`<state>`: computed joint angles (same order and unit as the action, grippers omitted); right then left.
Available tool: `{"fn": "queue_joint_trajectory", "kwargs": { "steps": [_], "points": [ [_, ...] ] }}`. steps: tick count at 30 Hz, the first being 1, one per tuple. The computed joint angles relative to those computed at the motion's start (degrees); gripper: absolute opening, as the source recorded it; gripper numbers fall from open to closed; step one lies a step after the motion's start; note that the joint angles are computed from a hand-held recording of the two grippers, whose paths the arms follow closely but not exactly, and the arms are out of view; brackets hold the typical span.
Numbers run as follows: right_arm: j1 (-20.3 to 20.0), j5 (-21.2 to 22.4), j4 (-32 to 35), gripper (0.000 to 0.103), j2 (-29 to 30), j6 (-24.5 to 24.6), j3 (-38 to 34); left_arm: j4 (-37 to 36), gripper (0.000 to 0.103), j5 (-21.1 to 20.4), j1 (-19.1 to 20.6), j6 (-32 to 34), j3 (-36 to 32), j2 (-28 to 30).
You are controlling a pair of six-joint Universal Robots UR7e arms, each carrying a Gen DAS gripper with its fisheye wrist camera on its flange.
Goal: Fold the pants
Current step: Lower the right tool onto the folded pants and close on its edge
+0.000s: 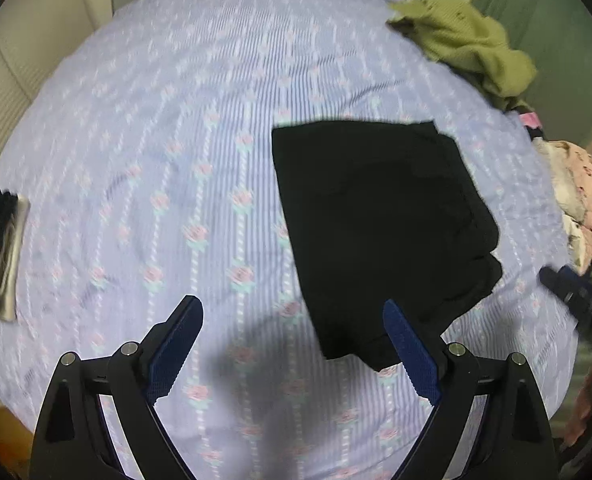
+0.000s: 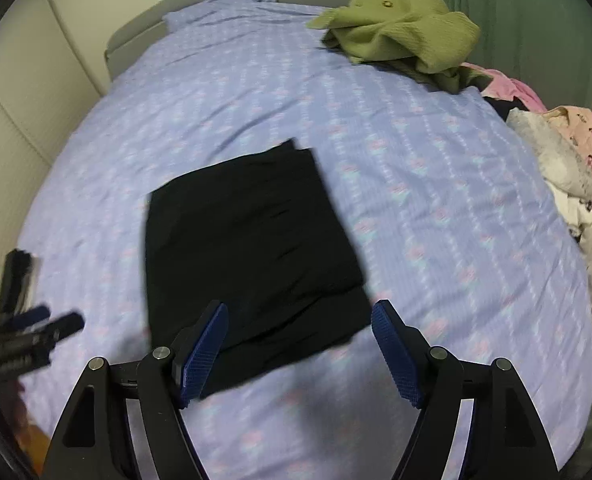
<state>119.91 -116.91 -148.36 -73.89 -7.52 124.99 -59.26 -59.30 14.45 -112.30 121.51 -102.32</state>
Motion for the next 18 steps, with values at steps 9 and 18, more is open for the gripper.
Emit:
{"fn": "queue_joint_trajectory", "kwargs": {
  "steps": [9,18],
  "points": [
    [12.23,-3.13,-0.96,0.075,-1.31,18.16,4.2,8.87,0.092,1.13,-7.69,8.75,-2.48,-8.88],
    [24.1,-11.64,-0.39,0.075,2.54,50.67,6.65,16.08,0.092,0.25,-10.06,23.81,-2.08,-21.03]
  ]
}}
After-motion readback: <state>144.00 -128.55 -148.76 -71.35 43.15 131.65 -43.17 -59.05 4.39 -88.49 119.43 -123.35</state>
